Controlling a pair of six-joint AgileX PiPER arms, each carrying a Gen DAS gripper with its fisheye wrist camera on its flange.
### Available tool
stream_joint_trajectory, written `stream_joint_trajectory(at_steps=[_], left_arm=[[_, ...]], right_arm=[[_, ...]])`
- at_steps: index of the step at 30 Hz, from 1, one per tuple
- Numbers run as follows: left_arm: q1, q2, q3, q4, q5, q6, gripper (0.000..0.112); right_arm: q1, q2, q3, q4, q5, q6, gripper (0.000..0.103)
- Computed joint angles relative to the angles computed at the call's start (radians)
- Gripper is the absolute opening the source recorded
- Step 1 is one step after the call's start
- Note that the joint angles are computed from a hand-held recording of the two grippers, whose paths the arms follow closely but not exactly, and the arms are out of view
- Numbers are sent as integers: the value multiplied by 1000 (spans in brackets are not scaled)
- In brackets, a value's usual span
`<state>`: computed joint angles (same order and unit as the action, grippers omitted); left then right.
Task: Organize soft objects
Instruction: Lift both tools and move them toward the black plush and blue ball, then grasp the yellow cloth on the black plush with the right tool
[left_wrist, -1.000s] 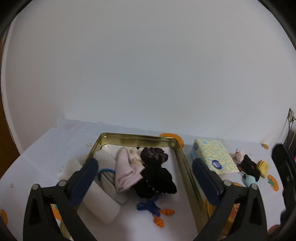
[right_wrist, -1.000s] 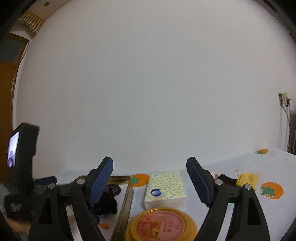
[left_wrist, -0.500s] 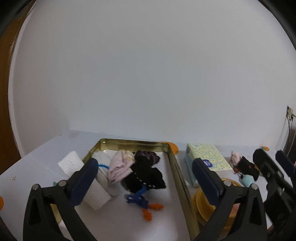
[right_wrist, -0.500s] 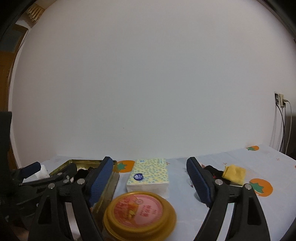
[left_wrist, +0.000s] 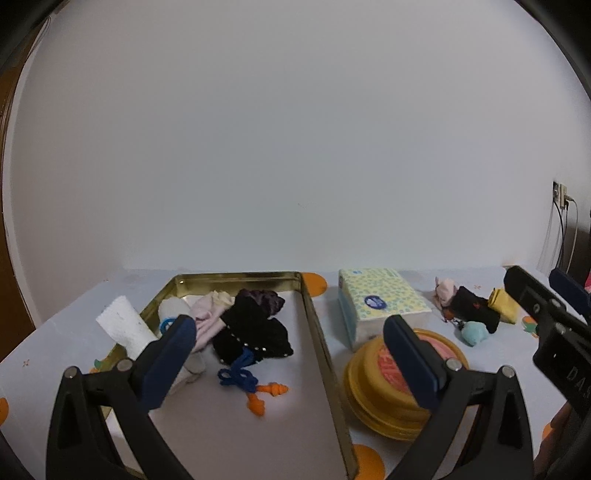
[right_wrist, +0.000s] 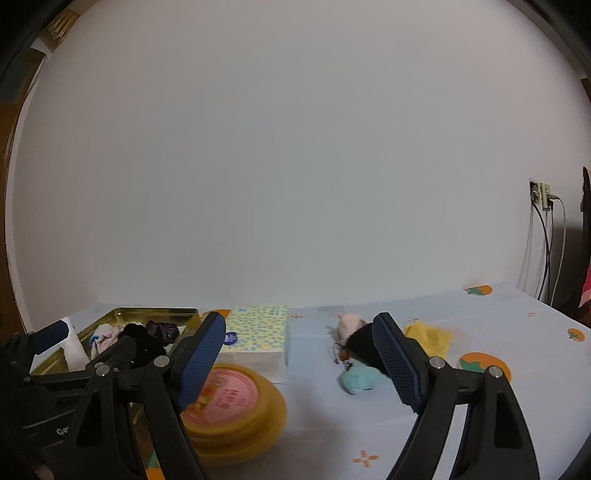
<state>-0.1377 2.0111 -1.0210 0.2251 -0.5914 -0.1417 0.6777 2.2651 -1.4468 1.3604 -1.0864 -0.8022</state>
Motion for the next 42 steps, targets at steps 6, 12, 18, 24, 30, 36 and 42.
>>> stream_joint_trajectory(at_steps=[6,12,18,24,30,36,42], left_arm=[[-35,1,16,-65,-3,33,103],[-81,-10,31,-109,7,60,103],[-140,-13,34,-174,16,100,103],[-198,-13,26,-208,36,114,103],[-271,-3,0,-258,68,152,103],[-370,31,-78,-359,149,210,103],[-443,61,-142,-410,213,299,103]], right_arm=[[-14,-41,84,-14,-19,25,83],[-38,-89,180,-30,-31,58,83],[-70,-151,293,-18,-58,93,83],[-149,-231,430,12,-58,182,83],[-284,-312,537,-50,84,301,83],[-421,-296,444,-147,358,210,83],[-597,-164,172,9,792,-126,83]])
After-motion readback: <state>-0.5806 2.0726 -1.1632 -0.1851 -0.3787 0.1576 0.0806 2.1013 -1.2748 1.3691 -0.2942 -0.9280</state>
